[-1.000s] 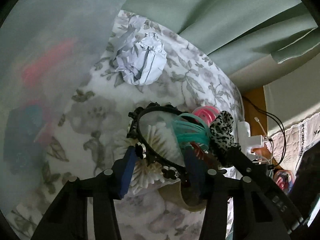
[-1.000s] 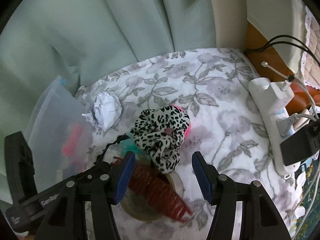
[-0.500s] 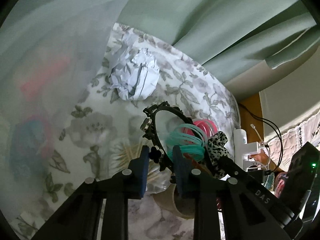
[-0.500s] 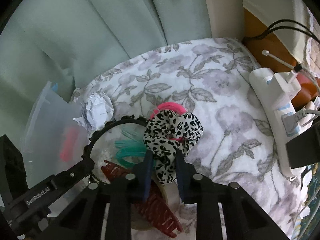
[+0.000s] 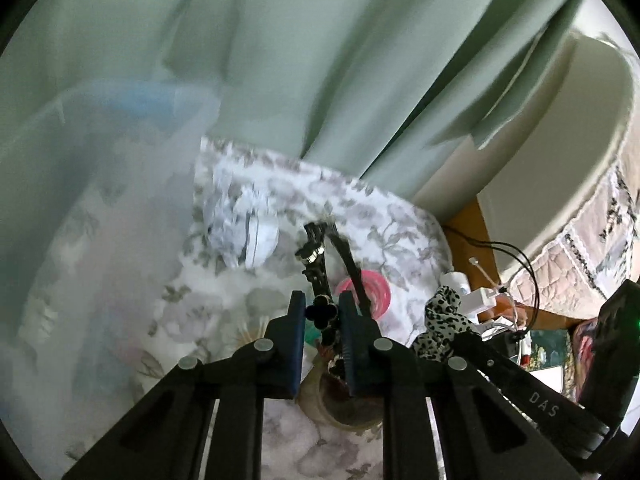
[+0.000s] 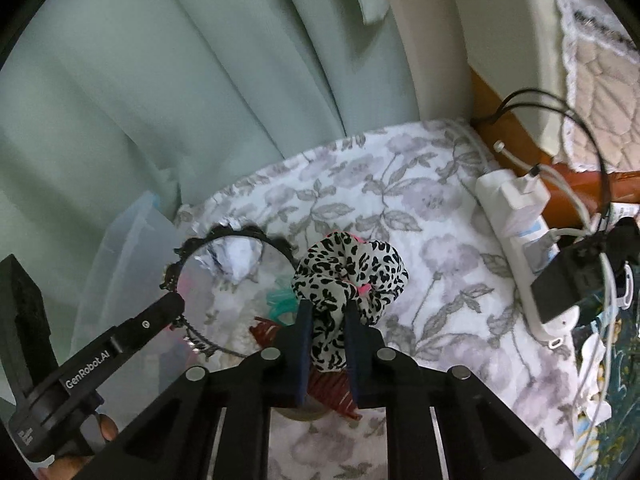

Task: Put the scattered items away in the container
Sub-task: 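Grasp the black headband with the left tool while the right tool grasps the leopard scrunchie, then carry the headband and scrunchie with both tools over the clear box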

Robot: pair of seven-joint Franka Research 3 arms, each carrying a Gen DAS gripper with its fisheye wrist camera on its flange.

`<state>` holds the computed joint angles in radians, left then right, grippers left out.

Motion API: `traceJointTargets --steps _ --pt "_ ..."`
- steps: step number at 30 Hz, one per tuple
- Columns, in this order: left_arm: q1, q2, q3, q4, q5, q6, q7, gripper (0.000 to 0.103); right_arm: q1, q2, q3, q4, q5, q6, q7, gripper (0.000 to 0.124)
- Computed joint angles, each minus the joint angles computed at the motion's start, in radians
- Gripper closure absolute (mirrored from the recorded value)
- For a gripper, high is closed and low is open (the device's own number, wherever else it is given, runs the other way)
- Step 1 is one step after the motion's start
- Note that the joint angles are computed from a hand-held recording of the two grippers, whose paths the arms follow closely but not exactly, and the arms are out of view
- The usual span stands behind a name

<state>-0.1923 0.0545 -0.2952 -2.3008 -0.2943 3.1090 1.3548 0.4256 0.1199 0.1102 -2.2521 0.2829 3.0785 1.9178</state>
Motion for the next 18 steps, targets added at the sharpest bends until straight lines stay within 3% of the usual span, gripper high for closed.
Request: traceJointTargets --steps 12,18 --pt "-0.045 -0.138 0.073 -0.08 0.304 0.047 -0.24 0.087 -0.009 -0.138 0.017 -0.128 -0.059 0.102 0.089 0.108" --pt "0.013 -0.21 0.058 -0.112 0.473 0.07 -0.389 0.087 -0.109 -0.193 0.107 -0.167 -0.188 0.139 0.202 0.108"
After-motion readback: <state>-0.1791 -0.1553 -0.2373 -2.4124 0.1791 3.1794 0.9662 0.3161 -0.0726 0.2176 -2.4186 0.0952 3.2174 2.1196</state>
